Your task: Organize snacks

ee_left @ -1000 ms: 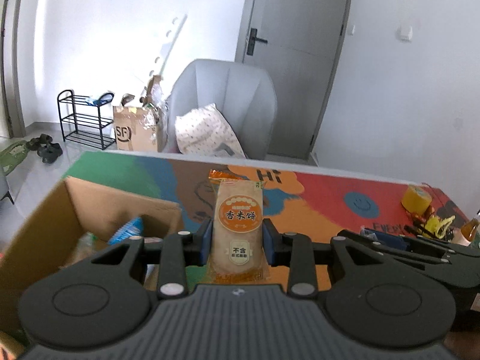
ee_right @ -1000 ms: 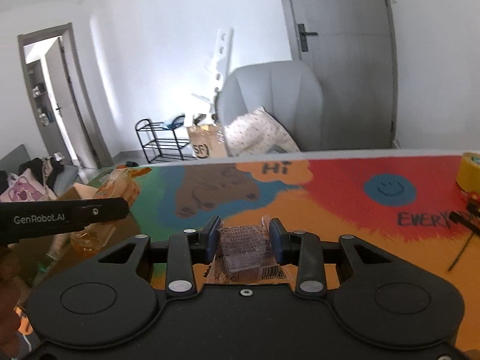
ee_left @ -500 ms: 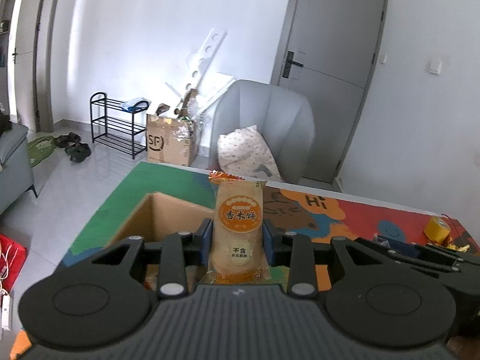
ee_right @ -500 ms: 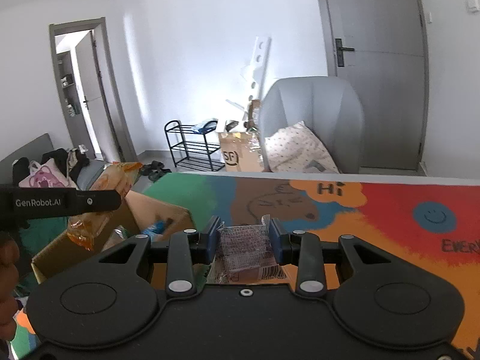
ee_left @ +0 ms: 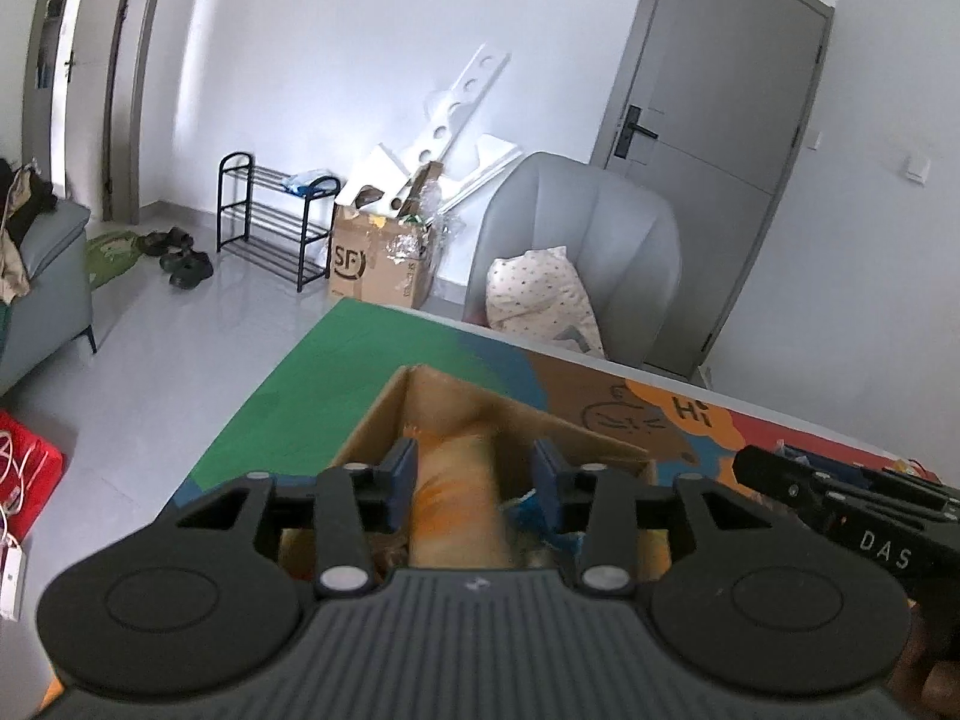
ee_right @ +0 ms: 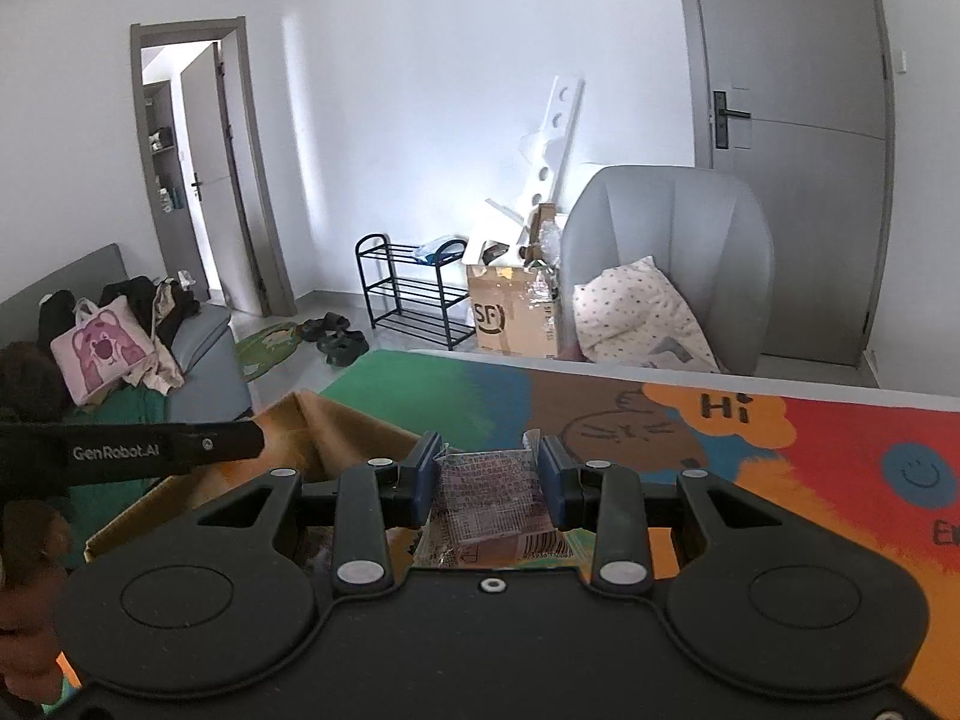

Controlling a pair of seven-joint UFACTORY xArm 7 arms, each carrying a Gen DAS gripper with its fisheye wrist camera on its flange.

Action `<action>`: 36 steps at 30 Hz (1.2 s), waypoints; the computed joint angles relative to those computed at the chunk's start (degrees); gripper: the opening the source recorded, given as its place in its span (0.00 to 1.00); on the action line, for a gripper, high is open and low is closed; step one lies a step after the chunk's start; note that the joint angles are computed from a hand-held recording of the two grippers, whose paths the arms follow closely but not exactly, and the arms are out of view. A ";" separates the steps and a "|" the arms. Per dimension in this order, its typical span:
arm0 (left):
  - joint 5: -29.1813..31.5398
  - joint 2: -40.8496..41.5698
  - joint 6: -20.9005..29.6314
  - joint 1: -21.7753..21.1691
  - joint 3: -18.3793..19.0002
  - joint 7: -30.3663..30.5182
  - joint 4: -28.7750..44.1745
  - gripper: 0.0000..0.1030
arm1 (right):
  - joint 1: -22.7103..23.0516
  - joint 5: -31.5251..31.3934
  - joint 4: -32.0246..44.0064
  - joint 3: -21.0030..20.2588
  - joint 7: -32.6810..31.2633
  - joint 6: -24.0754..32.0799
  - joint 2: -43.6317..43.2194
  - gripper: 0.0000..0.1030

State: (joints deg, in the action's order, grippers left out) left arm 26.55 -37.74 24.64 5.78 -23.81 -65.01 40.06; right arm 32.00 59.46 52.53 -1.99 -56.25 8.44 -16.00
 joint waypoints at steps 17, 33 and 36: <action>-4.74 -9.60 -1.31 0.44 3.50 2.63 -8.03 0.69 | 0.60 -1.99 6.48 5.58 1.68 -0.49 5.48 0.32; -8.28 -11.87 0.06 1.63 4.06 5.71 -10.01 0.77 | -1.50 2.48 10.03 8.26 -0.36 -0.28 7.62 0.55; -8.14 -11.71 0.47 1.92 3.21 5.43 -9.30 0.80 | -2.32 1.32 8.46 7.74 1.89 0.39 6.03 0.55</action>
State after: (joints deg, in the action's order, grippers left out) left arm 18.40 -49.45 25.11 7.70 -20.59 -59.58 30.76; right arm 29.69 60.78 60.98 5.76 -54.37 8.82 -9.97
